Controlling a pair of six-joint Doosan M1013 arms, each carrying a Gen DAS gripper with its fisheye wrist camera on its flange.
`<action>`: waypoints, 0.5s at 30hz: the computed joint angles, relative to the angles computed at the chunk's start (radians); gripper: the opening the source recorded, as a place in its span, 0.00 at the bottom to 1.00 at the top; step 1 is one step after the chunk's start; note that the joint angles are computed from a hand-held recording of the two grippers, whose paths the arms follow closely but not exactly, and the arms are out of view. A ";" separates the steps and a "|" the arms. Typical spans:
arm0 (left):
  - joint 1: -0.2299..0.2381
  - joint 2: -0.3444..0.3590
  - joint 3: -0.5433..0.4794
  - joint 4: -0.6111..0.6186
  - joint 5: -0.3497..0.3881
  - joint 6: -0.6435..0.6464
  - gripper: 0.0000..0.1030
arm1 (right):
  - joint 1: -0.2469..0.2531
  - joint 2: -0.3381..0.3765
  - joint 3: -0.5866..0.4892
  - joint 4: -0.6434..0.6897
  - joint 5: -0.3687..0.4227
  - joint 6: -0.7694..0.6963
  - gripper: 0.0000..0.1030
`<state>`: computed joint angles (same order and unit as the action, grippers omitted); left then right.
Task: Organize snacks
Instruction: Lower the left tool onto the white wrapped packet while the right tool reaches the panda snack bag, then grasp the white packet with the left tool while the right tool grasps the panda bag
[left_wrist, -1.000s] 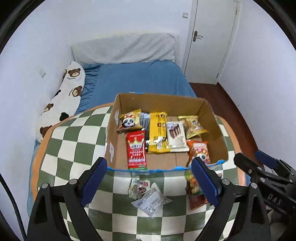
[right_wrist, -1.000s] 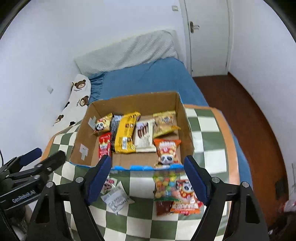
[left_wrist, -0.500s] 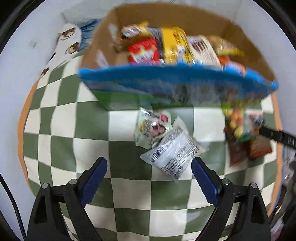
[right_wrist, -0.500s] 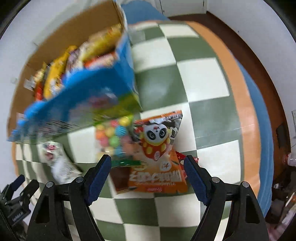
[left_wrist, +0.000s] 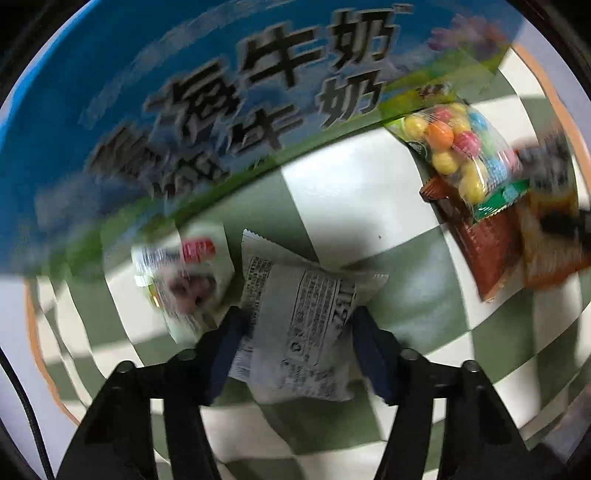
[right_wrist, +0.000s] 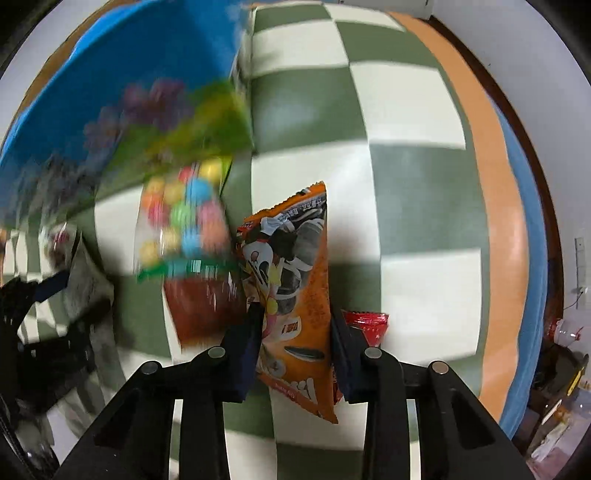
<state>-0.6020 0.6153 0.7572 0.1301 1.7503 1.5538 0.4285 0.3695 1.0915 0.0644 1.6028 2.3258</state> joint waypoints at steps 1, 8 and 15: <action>0.009 -0.001 0.001 -0.042 0.023 -0.048 0.54 | 0.001 -0.010 0.016 0.024 -0.005 -0.004 0.35; 0.079 -0.055 0.121 -0.347 0.018 -0.353 0.59 | -0.015 -0.075 0.125 0.119 -0.056 0.062 0.54; 0.074 -0.035 0.109 -0.346 0.042 -0.342 0.61 | 0.032 -0.090 0.090 -0.043 -0.077 0.130 0.62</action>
<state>-0.5276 0.5803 0.8663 -0.2162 1.7919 1.2120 0.4604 0.2800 1.1814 0.0212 1.5262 2.4555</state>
